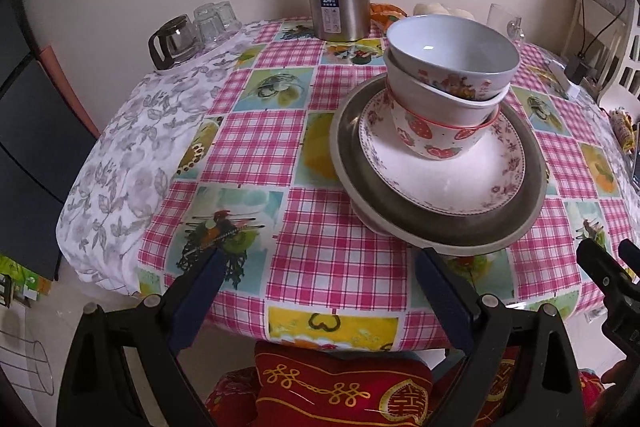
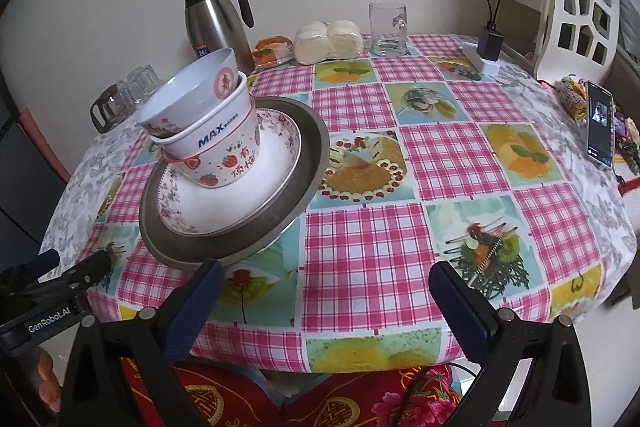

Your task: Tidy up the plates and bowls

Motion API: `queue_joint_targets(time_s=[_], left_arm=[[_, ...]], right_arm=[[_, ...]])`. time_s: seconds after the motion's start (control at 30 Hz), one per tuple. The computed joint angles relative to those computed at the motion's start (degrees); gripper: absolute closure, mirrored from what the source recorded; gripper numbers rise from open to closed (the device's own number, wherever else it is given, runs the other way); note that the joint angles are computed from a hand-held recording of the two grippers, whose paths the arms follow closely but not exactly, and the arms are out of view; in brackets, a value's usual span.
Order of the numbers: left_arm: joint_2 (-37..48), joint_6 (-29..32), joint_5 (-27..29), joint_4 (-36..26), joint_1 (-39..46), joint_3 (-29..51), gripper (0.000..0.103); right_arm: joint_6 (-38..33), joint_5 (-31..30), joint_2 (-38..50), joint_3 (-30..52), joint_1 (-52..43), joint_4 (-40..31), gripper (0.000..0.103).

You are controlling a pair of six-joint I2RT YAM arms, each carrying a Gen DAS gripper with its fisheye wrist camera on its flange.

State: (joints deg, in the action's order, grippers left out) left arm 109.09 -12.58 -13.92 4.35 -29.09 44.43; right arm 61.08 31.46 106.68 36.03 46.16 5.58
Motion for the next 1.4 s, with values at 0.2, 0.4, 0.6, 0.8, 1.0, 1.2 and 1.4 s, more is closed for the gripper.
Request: queue_joint_targets(time_s=[0.2,0.4,0.6,0.8,1.0,1.2,1.4], left_arm=[[0.37,0.33,-0.1,-0.42,-0.45,0.53,0.007],[1.08,0.55,0.29,-0.78,-0.31,1.34,0.007],[2.17,0.85,1.4,-1.69,0.36,2.41,0.007],[2.98,1.15,2.04,-2.48,0.46,3.27,0.007],[3.2,1.13,2.48,-2.73,0.82,3.56,0.007],[3.37,0.8,2.55,-2.98,1.26,3.71,0.007],[3.64,0.63,2.54,-3.38,1.39,4.01,0.007]], right_arm=[[-0.28,-0.26,-0.1,-0.12,-0.43,0.18,0.0],[-1.0,-1.08,0.73,-0.08,-1.32,0.93,0.0],[-1.95,-1.87,2.03,0.45,-2.2,1.3,0.0],[-2.48,-2.01,2.82,1.24,-2.47,0.63,0.0],[-2.66,-2.07,3.45,1.83,-2.71,-0.01,0.0],[-2.54,-1.76,3.58,1.9,-2.53,-0.17,0.0],[-2.33,-1.63,3.46,1.67,-2.65,-0.08,0.0]])
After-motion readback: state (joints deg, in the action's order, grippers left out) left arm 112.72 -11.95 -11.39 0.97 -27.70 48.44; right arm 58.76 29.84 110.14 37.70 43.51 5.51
